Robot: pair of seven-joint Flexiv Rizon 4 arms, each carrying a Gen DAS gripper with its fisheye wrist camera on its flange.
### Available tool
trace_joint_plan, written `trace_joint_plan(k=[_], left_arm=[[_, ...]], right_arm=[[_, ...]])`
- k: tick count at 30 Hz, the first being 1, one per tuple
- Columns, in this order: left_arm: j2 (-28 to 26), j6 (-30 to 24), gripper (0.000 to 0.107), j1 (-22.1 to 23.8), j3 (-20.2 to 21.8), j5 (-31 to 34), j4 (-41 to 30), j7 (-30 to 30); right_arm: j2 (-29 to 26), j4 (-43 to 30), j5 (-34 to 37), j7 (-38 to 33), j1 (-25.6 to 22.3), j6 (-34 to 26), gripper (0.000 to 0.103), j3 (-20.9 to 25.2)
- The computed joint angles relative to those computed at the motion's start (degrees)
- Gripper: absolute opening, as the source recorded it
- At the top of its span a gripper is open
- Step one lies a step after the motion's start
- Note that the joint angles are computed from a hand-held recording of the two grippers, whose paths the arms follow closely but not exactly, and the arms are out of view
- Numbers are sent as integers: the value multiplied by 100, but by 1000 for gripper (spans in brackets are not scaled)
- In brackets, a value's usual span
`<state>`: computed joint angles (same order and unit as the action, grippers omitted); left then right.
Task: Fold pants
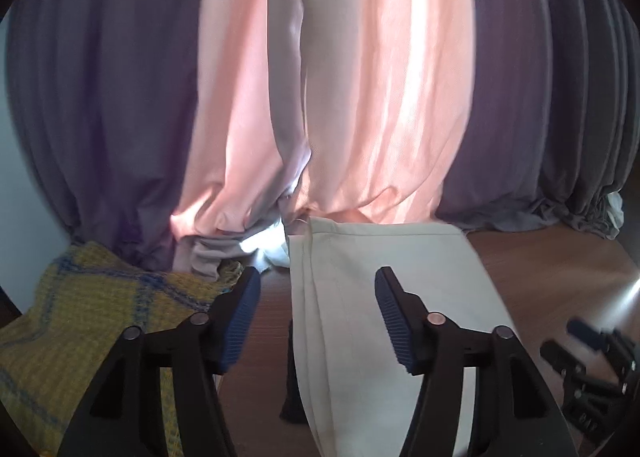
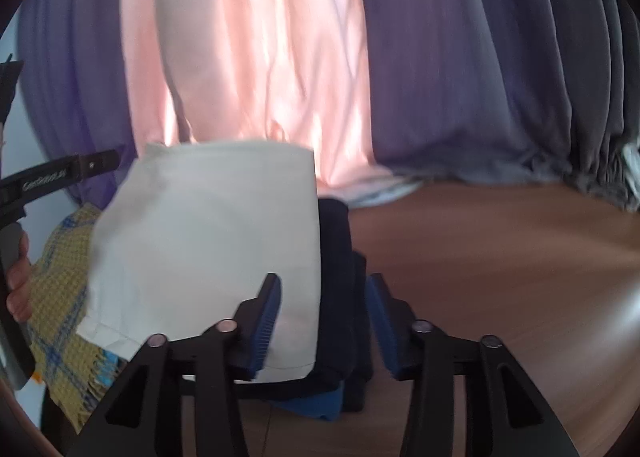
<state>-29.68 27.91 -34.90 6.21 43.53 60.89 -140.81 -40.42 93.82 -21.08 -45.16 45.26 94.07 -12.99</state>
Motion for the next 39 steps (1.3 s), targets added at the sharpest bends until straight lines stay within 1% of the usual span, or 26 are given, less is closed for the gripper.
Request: trace_joint_plan(k=[2,3,5,6,7,8,9,12,16,18,19,22,27,29,31,33,36,39], left_arm=[[91,-266,65,-291,65,254,26,-193],[135,-353,66,-403,56,359,53,-284],[210,-375,69,-554,-11,521,137,-435],[219,-438,72,-628,-37,603,139,-518],[226,-516,74,-734,-67,696,136,-630],[222,-573,74,-787,-102,744,126,-693],[214,-657,76,-871,-143,784,104,-787],[145,-924,80,-1132,-232,910,-6,-1035],[14,-1456,86,-1575,-250,1198,-210,-1391],[-84,-1761,86,-1805,-267,1291,-375,-1530],[-132,-1887,88,-1899,-267,1328,-457,-1584],[-276,-2204,90,-2152,-275,1357,-704,-1703],[-593,-2632,92,-2504,-222,1330,-1194,-1657],[-748,-2809,93,-2660,-166,1313,-1439,-1620],[-874,-2914,95,-2789,-101,1272,-1635,-1616],[-1000,-3008,95,-2915,-32,1233,-1829,-1602],[-1179,-3136,95,-3063,75,1167,-2114,-1572],[-1304,-3140,95,-3170,175,1087,-2299,-1580]], right_arm=[[120,284,27,-52,297,418,61,-465],[152,380,103,-133,439,574,62,-670],[264,629,287,-350,744,882,68,-1073],[335,764,376,-490,848,1047,69,-1204],[414,883,464,-619,920,1172,73,-1279],[490,985,526,-755,931,1288,78,-1281],[572,1082,564,-900,919,1385,79,-1249],[873,1417,604,-1334,780,1575,81,-1036],[1221,1998,990,-1984,1033,1942,84,-1229],[1393,2273,1165,-2308,1103,2093,84,-1261],[1502,2400,1193,-2416,1042,2123,85,-1171],[1823,2705,1188,-2550,621,2103,85,-690],[2315,3247,1527,-2993,379,2080,85,-349],[2487,3434,1759,-3215,375,2110,85,-302],[2652,3599,1948,-3420,325,2115,85,-210],[2800,3745,1984,-3505,69,2141,85,49],[2978,3910,2214,-3736,-86,2161,85,256],[3155,4050,2437,-3936,-247,2129,85,447]])
